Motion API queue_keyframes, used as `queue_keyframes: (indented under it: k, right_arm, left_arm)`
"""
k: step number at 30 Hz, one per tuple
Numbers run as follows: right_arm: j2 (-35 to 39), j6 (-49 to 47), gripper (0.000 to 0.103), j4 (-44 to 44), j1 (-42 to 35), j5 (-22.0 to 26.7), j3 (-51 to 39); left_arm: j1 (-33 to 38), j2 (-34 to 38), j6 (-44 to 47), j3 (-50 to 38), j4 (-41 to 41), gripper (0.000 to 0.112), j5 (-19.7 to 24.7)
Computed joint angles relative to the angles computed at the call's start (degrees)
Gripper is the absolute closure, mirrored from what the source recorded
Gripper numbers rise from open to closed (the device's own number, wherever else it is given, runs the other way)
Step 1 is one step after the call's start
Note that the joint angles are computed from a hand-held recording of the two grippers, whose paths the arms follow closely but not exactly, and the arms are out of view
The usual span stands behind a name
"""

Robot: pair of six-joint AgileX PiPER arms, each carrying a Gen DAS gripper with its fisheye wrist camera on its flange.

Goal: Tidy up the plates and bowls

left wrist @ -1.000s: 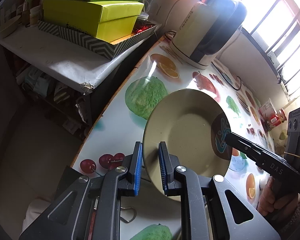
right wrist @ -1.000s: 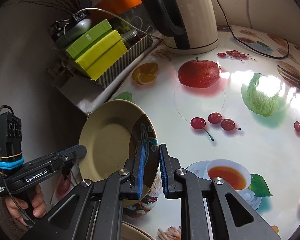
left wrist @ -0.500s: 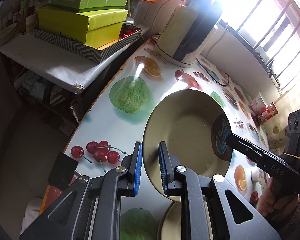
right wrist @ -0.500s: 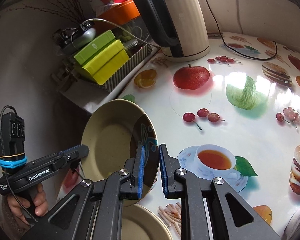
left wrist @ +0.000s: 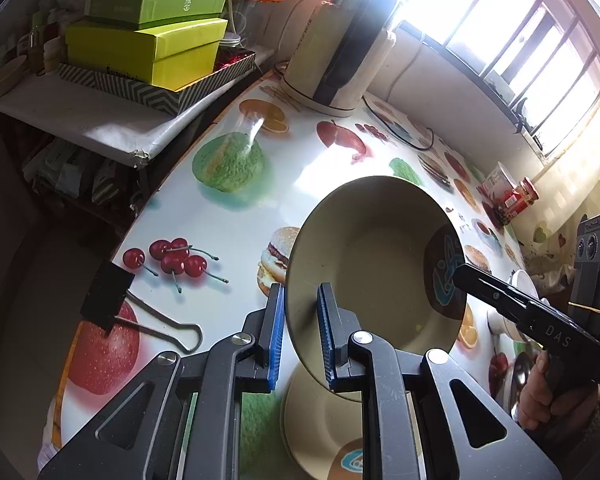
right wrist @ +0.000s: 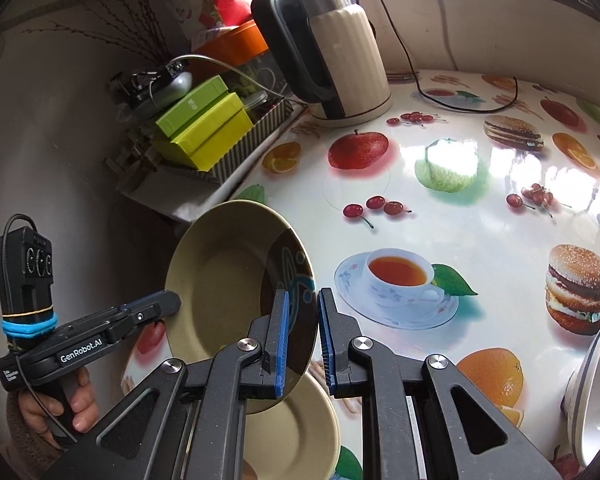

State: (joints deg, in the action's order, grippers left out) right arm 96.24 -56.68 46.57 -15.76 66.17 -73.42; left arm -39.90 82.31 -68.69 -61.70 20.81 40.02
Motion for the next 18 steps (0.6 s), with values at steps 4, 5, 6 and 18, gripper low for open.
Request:
queue_keyframes:
  k: [4,5,6,18]
  right_arm:
    - [-1.76,-1.70,0.088,0.30,-2.03,0.84,2.67]
    - [-2.07,-2.04,0.088,0.41,-2.61,1.18,3.26]
    - [-2.40,-2.41,0.088,0.46,-3.09,1.45,3.85]
    - [-7.33,-6.60,0.088,0.43,-7.82,2.84,11.02]
  left_arm:
    - [-2.71,-0.86,-3.13,1.27,1.38,0.095,0.60]
    - [-3.31,-0.94,-3.71,1.41,1.67,0.095,0.83]
    - [-4.00,-1.07,-4.56,1.61,2.17,0.095,1.06]
    - [-10.07,-3.03,-11.77,4.29,5.67,0.095,3.04]
